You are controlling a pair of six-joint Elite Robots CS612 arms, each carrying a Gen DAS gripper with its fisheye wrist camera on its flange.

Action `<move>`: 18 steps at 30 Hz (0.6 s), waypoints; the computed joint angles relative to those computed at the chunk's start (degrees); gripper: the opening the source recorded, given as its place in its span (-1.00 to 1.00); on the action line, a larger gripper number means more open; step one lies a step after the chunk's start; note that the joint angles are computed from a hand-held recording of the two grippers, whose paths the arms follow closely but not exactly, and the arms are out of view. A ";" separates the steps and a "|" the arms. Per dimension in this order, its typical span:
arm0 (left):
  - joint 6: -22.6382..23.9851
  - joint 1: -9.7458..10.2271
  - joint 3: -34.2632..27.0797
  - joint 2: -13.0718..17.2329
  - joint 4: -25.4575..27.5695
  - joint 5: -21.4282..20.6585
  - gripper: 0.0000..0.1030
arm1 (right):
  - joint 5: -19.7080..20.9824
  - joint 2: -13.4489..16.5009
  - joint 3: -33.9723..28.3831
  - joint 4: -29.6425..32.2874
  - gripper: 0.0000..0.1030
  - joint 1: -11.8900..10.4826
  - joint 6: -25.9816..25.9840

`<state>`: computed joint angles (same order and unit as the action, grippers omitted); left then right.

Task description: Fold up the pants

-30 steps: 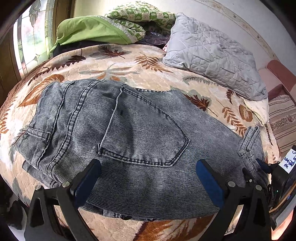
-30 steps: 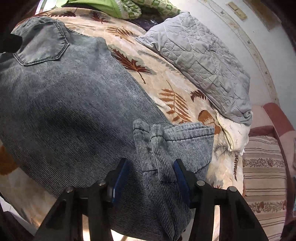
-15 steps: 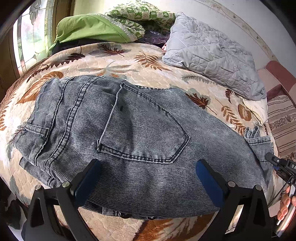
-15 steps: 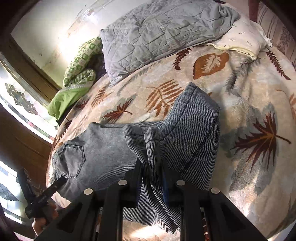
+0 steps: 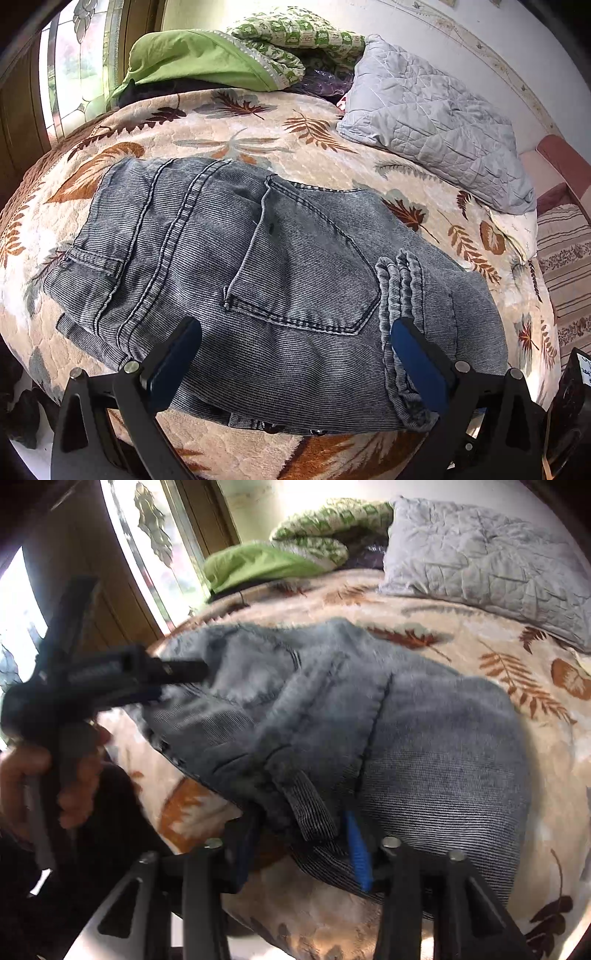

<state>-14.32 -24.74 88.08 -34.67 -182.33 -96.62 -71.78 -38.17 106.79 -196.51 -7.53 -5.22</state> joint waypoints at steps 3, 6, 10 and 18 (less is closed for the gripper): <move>0.33 -0.20 0.18 -0.17 -0.26 -0.34 0.99 | 2.93 -0.07 1.04 -3.88 0.46 -0.53 1.96; -0.22 0.08 0.15 -0.35 1.11 -3.15 0.99 | 10.53 -0.56 2.54 -7.64 0.47 -2.61 6.17; -2.26 0.76 -0.53 -0.24 4.71 -9.18 0.98 | 19.25 0.45 3.97 -16.50 0.54 -6.45 18.33; -7.15 1.95 -11.82 3.75 19.46 -24.42 0.99 | 24.58 3.88 2.74 -25.43 0.54 -10.38 34.86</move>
